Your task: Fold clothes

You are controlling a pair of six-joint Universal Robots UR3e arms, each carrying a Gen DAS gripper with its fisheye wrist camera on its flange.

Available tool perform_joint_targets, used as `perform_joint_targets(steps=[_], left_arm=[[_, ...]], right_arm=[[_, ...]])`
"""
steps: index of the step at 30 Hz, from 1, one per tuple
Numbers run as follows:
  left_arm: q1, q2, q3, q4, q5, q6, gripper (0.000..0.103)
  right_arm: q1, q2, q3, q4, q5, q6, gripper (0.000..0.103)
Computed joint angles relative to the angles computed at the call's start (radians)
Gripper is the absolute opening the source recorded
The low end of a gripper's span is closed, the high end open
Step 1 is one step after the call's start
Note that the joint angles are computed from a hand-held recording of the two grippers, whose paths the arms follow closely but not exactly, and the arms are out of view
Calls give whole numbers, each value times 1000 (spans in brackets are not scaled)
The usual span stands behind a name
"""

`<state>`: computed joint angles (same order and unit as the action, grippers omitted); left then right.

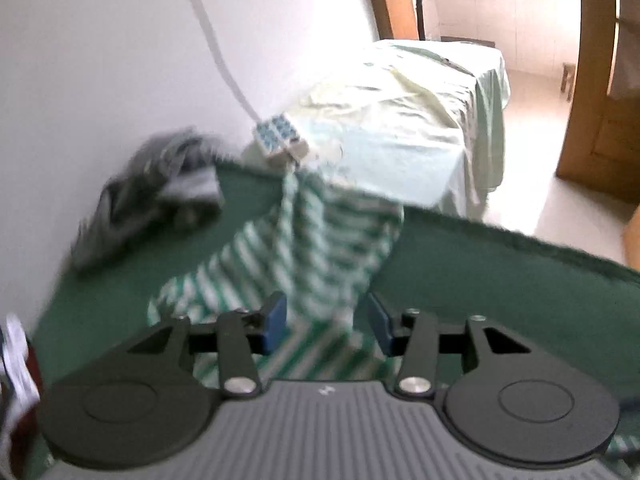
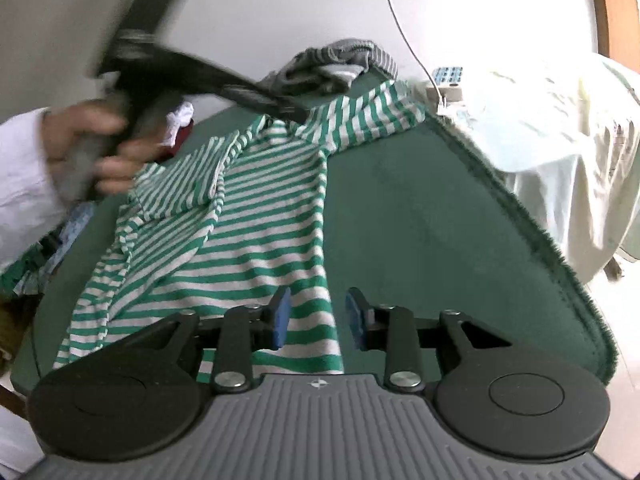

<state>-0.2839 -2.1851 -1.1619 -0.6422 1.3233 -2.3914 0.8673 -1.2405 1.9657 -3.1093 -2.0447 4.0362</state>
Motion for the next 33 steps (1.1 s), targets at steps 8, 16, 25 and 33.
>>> perform_joint_targets(steps=[8,16,25,33], left_arm=[[-131,-277,335,-35,90,-37,58],[-127,-319,328,1,85,-149,35],[-105,-281,184,139,20,-273,4],[-89,-284,190,145,-2,-338,1]], right_arm=[[-30,-57,163,-153,-38,-19,33],[-439,-286,427,-359,232,-107,33],[-951,-2,82,-318,833,-253,48],[-900,441,-447,-193,852,-230,47]])
